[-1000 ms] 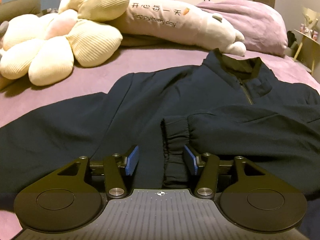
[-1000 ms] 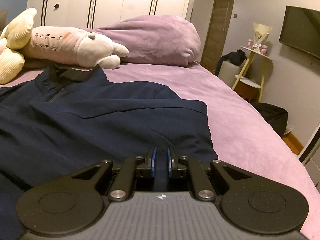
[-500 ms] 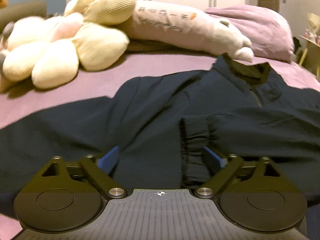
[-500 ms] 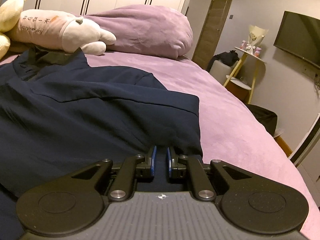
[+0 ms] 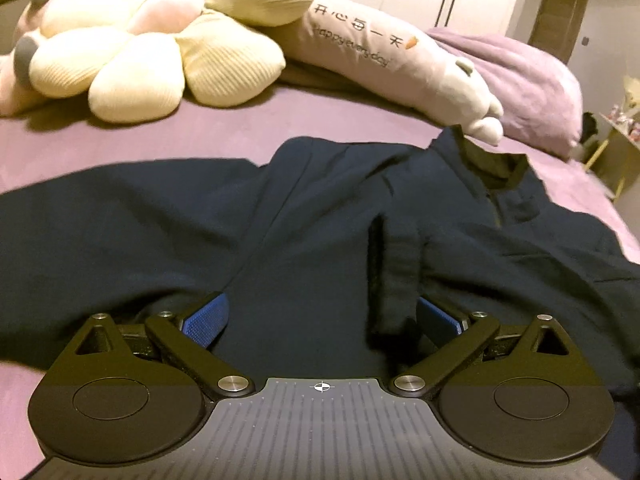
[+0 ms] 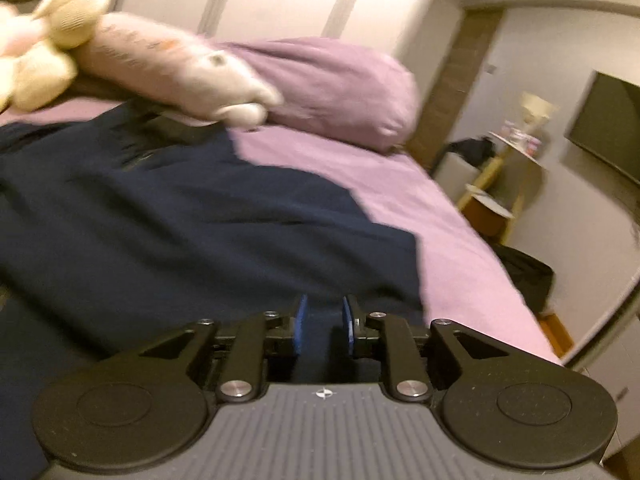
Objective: Fold large clothes
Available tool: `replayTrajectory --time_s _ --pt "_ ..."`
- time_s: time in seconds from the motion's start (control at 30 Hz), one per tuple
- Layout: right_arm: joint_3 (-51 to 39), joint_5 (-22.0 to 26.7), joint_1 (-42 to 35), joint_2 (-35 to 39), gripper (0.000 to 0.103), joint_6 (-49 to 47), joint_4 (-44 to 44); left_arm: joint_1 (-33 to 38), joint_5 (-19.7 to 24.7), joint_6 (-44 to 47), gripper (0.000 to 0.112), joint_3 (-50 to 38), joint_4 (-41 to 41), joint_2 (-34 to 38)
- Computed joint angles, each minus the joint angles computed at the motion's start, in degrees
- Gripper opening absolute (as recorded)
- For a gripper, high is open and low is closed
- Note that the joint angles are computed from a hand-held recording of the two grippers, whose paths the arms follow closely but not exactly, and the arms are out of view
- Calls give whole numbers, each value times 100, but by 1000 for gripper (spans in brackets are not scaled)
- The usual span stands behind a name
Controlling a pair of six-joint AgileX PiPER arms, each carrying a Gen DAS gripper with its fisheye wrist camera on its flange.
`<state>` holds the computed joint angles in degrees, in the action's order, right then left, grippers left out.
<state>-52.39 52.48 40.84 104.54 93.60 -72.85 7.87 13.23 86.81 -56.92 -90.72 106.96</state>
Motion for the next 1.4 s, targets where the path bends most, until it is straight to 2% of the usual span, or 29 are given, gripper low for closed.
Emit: replayTrajectory --time_s 0.03,0.13,0.27,0.33,0.43,0.53,0.63,0.73,0.8,0.87,0.93,0.97,1.03,1.07,1.13,1.2,1.27,1.33,1.4 --pt "-179 -72 -122 251 20 -405 324 173 244 65 102 145 -30 -137" --pt "-607 292 -53 322 20 -877 787 1013 1196 439 102 716 -161 -616" --pt "-493 145 381 -243 21 -149 656 2570 2210 143 103 1033 473 -889" --pt "-519 -86 669 -388 21 204 692 3296 2489 -142 103 880 819 -743" --pt "-735 -832 1004 -355 21 716 675 4239 2695 -688 103 302 1209 -207" --pt "-1315 -1535 1170 138 21 991 581 4869 2937 -1395 103 -522 1469 458" --pt "-2363 -1886 1198 912 21 535 1085 5139 2779 -2136 103 -1314 1643 1045" --pt "-3531 -2054 1138 1658 20 22 1691 5343 3087 -2535 103 -2057 1510 1608" --pt "-4383 -2029 1085 2168 19 -355 2094 5381 3124 -2726 102 -2380 1394 1804" --pt "-5330 -1798 1069 2705 13 -662 2414 5379 3006 -2902 96 -2638 1338 1964" --pt "-6229 -1565 1027 3233 13 -1117 2834 5326 2822 -3305 74 -2889 1609 2090" --pt "-6580 -1449 1005 3477 13 -1382 3062 5324 2763 -3442 68 -3008 1709 2159" --pt "-7511 -1058 1007 4078 13 -2170 3710 5331 2726 -3763 44 -3204 1875 2263" --pt "-7860 -853 1007 4371 13 -2522 3951 5332 2737 -4010 39 -3306 2007 2311" --pt "-7869 -859 1093 4546 13 -2673 3746 5475 3001 -4322 23 -3492 2097 2436" --pt "-8147 -622 1119 4649 13 -2938 3851 5562 3251 -4457 15 -3626 2112 2512" --pt "-8494 -412 1062 4763 13 -3473 4155 5557 3292 -4249 13 -3518 1944 2365" --pt "-8277 -528 1039 4619 13 -3641 4202 5610 3479 -3771 11 -3292 1670 2117" --pt "-7564 -951 1007 4201 13 -3331 4132 5569 3823 -3431 11 -3155 1525 1820"
